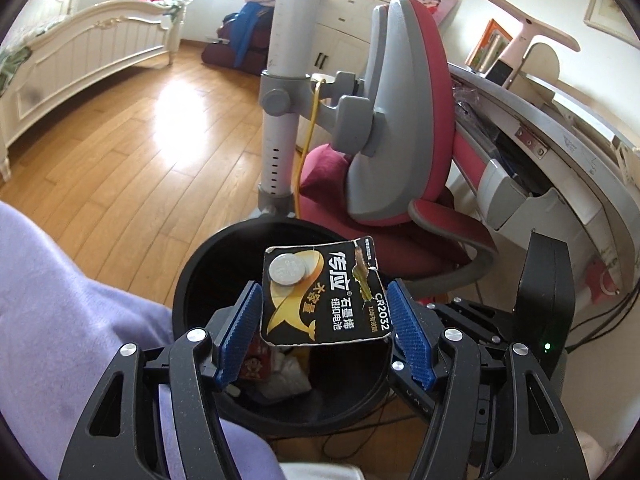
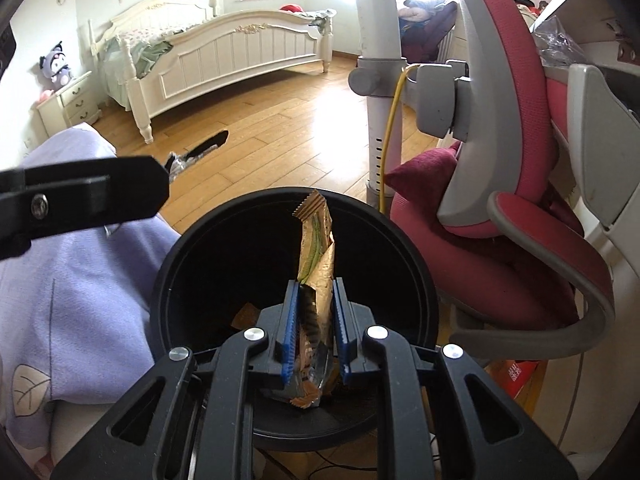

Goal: Collect trash

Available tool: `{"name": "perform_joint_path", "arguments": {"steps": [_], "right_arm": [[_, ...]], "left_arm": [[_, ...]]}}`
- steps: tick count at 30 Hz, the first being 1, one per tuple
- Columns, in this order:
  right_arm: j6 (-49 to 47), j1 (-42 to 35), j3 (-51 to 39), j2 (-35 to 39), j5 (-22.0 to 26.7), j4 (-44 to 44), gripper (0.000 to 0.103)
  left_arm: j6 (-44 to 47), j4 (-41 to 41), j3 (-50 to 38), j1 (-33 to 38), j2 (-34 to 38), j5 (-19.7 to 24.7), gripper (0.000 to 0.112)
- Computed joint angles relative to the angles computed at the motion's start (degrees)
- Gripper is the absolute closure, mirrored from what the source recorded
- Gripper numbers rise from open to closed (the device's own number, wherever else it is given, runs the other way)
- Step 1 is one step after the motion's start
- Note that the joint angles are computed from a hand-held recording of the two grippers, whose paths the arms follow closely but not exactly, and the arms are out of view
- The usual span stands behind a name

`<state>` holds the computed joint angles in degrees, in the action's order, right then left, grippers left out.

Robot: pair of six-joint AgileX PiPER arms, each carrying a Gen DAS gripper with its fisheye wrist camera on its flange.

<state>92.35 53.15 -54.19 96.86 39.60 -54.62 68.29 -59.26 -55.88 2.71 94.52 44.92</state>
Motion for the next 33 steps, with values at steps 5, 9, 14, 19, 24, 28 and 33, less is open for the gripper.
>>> {"name": "perform_joint_path", "arguments": {"steps": [5, 9, 14, 19, 24, 28, 33], "right_arm": [[4.45, 2.31, 1.07, -1.33, 3.19, -2.28, 0.021], [3.79, 4.07, 0.09, -1.76, 3.97, -1.72, 0.02], [4.68, 7.19, -3.47, -2.21, 4.65, -3.13, 0.019], [4.82, 11.83, -12.31, -0.34, 4.77, -6.9, 0.006], [4.1, 16.7, -26.42, 7.28, 2.79, -11.56, 0.006], [2.7, 19.05, -38.72, 16.04, 0.63, -12.76, 0.005], [-3.76, 21.3, -54.71, 27.9, 0.48, -9.47, 0.005]], "left_arm": [[0.76, -0.72, 2.21, 0.99, -3.66, -2.66, 0.018], [1.34, 0.09, 4.99, 4.75, -8.96, -3.25, 0.014], [0.74, 3.42, 9.71, 14.37, -18.55, -5.04, 0.014], [8.34, 0.63, 11.98, 34.62, -23.95, -1.22, 0.014], [15.88, -0.94, 9.48, 57.17, -22.34, 1.55, 0.014], [22.19, -5.91, 7.05, 70.13, -18.83, 0.63, 0.014], [24.98, -9.25, 2.66, 79.62, -13.28, 2.28, 0.014]]}}
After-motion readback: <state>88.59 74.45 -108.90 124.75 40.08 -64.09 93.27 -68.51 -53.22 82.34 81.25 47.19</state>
